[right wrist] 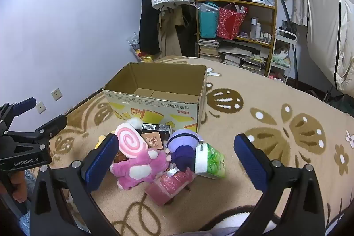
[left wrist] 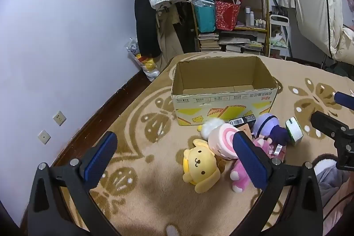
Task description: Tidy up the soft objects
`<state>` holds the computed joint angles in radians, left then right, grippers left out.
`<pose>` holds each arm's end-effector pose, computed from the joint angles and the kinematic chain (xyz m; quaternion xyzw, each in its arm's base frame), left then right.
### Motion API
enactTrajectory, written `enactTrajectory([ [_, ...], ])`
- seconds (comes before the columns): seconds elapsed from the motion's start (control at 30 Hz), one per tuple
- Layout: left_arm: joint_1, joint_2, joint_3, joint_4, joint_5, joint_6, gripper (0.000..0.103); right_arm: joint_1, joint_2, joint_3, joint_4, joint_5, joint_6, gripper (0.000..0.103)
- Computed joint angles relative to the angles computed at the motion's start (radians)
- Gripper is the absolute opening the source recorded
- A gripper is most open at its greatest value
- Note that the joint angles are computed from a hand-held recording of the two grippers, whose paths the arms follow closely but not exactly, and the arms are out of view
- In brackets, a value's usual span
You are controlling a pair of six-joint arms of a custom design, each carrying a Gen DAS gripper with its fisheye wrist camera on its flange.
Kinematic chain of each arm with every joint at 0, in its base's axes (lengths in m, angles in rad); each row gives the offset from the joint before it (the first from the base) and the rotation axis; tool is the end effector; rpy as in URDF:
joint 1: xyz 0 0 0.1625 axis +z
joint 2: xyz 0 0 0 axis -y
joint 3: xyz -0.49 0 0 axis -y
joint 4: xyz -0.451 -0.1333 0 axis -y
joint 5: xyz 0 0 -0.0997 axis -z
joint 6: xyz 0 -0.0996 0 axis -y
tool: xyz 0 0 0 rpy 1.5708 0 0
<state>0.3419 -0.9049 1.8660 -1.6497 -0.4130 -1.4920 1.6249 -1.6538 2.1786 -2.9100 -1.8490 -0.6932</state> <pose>-0.4838 -0.4105 0.0757 0.1323 0.7810 -0.4092 0.4528 0.1322 -0.4813 0.4316 0.2808 -0.8667 0.3324 0.2441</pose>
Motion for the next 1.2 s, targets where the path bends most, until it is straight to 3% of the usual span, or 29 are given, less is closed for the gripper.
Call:
enactTrajectory([
  [1.2, -0.005, -0.007, -0.008, 0.051, 0.004, -0.035, 0.103, -0.009, 0.005, -0.008, 0.002, -0.020, 0.027, 0.103],
])
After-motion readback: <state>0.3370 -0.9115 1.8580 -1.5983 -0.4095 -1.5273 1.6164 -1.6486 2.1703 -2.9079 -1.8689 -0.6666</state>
